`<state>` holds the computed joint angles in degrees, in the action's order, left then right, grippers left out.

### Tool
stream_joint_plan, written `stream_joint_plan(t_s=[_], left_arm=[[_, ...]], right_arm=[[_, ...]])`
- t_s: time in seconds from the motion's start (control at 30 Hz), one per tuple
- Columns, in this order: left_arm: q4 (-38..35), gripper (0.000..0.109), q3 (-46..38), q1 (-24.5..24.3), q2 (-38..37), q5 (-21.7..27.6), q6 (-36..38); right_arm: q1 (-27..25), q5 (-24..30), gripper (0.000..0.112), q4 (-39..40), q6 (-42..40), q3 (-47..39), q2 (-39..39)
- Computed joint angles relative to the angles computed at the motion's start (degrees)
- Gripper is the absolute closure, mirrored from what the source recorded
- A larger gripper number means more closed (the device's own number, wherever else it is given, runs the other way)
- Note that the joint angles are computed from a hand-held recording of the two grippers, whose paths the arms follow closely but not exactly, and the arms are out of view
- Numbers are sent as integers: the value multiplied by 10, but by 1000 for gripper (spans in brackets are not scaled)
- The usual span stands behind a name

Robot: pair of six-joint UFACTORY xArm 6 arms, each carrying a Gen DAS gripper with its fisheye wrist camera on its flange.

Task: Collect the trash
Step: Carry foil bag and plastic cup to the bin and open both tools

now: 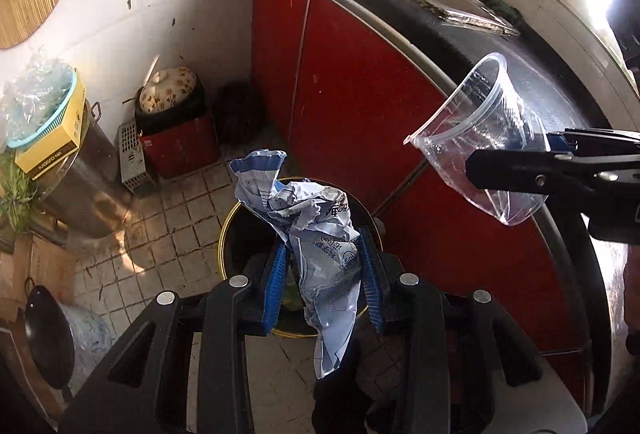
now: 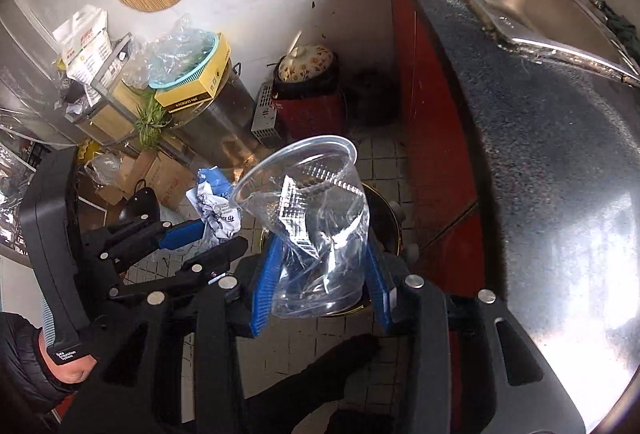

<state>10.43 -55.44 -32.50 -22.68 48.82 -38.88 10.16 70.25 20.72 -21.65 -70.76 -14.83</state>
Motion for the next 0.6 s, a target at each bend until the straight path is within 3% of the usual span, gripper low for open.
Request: stream_joint_plan(t_s=[0.13,0.27,0.33,0.37,0.4,0.6], left_arm=[[-33,75,30,23,13,-45,21],[-49,74,46,35,17,-58,45],[-52,56,48,40,17,-58,54],[-45,34,46,41,18,-53,49],[-33,28,46,40,16,-52,40],[-24,28,40,40,6,-29,42]], right_arm=[[16,-18,72,-10,17,-1,35],[17,-22,69,-7,22,-18,64],[18,-12,58,2,20,-34,79],[17,-7,43,4,19,-37,81],[17,-10,40,6,16,-36,79],[7,2,39,18,10,-44,63]])
